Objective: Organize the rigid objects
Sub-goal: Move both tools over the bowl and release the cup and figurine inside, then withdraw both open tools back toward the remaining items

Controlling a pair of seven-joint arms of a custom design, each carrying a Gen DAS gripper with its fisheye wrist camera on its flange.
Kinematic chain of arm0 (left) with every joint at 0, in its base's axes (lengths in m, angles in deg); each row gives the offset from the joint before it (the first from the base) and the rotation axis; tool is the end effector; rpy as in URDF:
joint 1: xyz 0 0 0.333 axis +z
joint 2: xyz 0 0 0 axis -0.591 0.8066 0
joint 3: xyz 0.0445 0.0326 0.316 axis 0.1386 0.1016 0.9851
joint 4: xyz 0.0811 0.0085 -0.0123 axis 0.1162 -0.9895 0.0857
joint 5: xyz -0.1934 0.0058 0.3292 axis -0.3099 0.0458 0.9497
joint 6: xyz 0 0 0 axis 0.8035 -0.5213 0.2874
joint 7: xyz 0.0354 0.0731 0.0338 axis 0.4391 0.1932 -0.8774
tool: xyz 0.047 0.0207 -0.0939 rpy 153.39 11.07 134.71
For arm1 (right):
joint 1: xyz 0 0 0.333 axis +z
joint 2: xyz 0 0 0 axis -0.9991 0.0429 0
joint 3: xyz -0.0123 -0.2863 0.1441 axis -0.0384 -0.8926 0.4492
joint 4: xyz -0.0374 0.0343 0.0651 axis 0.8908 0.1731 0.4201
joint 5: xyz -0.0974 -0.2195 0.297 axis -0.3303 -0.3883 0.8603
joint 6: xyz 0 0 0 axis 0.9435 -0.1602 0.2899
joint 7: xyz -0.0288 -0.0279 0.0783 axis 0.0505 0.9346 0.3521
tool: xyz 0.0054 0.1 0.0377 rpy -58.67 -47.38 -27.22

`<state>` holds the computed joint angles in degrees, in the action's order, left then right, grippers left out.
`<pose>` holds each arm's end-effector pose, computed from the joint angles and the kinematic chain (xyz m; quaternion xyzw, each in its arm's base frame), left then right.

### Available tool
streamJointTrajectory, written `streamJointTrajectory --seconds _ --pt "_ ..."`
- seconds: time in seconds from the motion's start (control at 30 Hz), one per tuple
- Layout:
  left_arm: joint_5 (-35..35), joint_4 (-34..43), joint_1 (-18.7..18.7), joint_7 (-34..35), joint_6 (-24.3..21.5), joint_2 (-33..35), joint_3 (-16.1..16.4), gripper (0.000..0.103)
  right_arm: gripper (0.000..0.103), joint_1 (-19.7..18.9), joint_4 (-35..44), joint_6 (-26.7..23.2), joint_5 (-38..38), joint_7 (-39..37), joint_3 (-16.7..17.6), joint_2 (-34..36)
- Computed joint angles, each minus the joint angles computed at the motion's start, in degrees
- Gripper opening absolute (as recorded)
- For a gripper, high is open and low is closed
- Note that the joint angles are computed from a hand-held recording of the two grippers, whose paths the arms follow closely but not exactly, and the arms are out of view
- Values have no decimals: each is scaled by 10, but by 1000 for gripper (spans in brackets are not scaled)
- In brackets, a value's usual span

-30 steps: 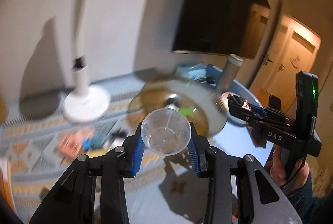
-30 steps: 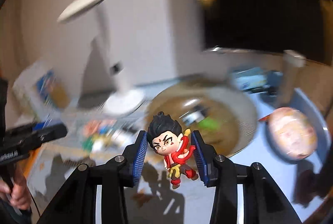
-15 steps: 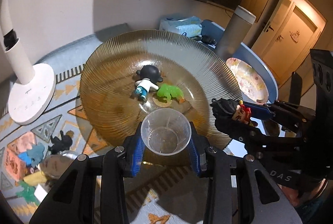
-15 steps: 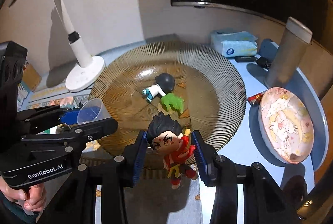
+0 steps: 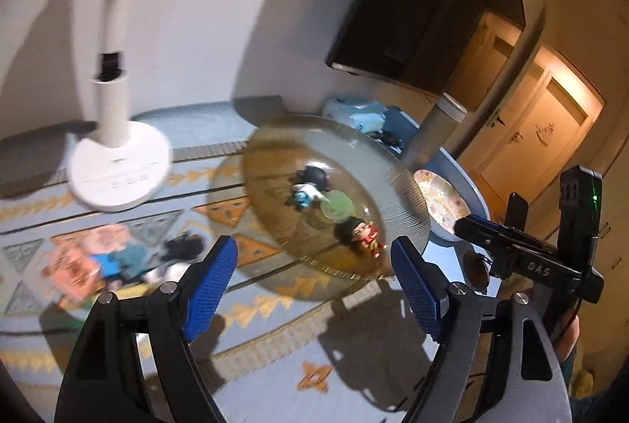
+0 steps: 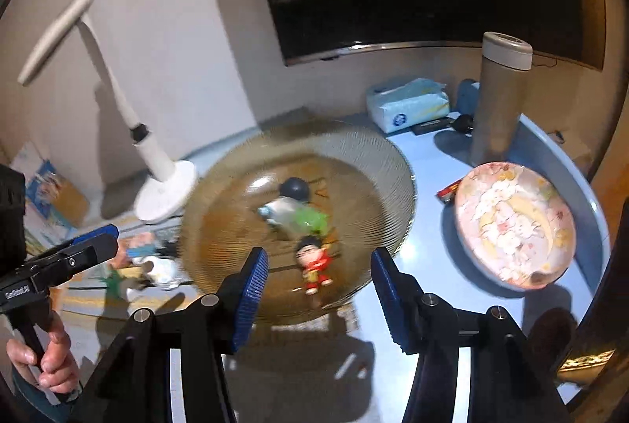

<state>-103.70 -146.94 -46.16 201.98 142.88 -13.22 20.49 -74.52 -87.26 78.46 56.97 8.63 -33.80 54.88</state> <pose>0.5410 -0.1545 0.5224 -0.5712 0.6970 -0.4264 0.0779 0.5300 0.0326 0.5164 -0.6538 0.6418 -0.1673 0.3643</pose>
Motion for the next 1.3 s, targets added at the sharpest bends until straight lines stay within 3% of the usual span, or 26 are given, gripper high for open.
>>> streamJointTrajectory --seconds 0.13,0.2,0.33,0.43,0.5,0.63,0.67,0.73,0.8,0.87,0.93,1.0,1.03,1.13,1.2,1.3 --pt "-53 -60 -1 34 7 -61 17 79 55 25 -25 5 38 -33 1 -36" --pt "-65 -110 -4 40 40 -103 23 79 60 51 -39 15 57 -53 -5 -54" --pt "-38 -188 -4 6 103 -148 33 99 65 111 -54 27 96 -99 -16 -70" --pt "31 -229 23 -57 105 -154 33 99 68 138 -55 30 105 -108 -8 -56" --pt "41 -248 18 -74 117 -152 46 99 70 161 -47 19 145 -139 -11 -38" --pt "85 -273 24 -111 152 -136 50 99 70 163 -21 -18 201 -184 11 11" --pt "107 -276 34 -128 162 -128 44 99 70 160 -15 -20 205 -191 21 25" --pt "194 -282 92 -200 186 -103 -4 99 70 152 -8 -7 206 -202 40 47" --pt "266 -291 148 -262 214 -87 -53 99 70 146 -3 38 197 -216 63 73" --pt "334 -290 192 -314 207 -81 -85 99 70 136 0 79 165 -207 81 99" --pt "347 -295 194 -317 223 -81 -91 99 70 118 11 74 182 -223 94 117" --pt "402 -299 248 -359 224 -85 -139 99 70 100 22 60 190 -216 104 134" --pt "424 -298 266 -374 221 -86 -155 99 70 94 27 46 159 -181 103 141" --pt "482 -297 318 -421 214 -91 -200 99 70 74 22 64 168 -193 127 137" --pt "504 -294 327 -440 207 -92 -205 99 70 63 17 70 150 -179 139 136" --pt "518 -294 306 -450 208 -89 -182 99 70 53 13 75 121 -156 152 136"
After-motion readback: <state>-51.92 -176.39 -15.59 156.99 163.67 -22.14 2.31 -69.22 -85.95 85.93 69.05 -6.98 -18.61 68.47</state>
